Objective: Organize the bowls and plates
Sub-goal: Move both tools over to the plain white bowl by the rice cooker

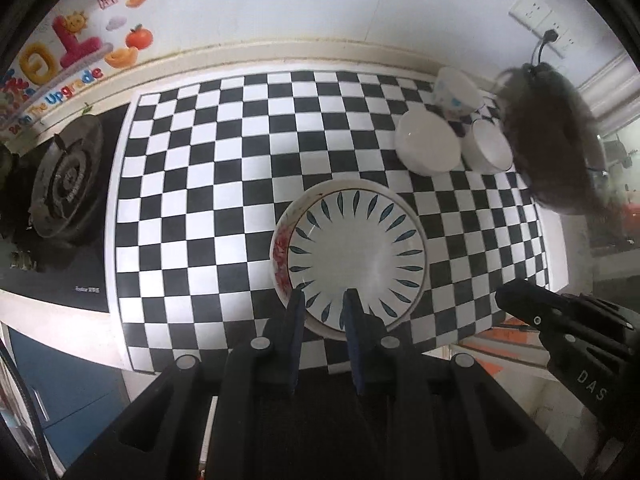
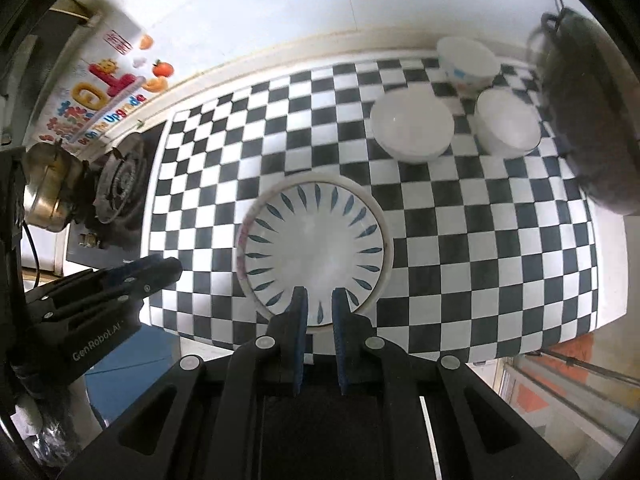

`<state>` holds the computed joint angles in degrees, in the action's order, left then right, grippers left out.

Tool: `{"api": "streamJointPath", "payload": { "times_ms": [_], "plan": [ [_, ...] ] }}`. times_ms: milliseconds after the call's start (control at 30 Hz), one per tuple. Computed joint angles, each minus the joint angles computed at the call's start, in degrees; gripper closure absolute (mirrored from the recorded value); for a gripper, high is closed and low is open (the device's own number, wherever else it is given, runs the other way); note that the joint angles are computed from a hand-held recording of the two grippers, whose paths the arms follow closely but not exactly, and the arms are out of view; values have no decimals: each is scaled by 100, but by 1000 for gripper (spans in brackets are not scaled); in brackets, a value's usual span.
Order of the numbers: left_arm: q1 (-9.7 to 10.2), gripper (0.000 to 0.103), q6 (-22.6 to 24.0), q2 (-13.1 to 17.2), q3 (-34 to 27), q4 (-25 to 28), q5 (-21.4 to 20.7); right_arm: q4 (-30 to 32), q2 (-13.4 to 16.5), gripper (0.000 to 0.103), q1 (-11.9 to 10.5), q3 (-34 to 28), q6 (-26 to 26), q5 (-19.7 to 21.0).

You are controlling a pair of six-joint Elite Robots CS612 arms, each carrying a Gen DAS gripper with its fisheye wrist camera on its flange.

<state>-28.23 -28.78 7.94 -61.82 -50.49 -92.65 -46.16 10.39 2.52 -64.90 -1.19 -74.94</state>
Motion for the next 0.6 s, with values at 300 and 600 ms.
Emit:
{"api": "streamJointPath", "payload": {
  "times_ms": [300,600],
  "plan": [
    [-4,85,170,-131,-109,93,-36,68,-185,89,43,-130,54,-121],
    [72,78,202,-43,-105,-380,-139,-60,-84,16,-38,-167,599,113]
  ]
}}
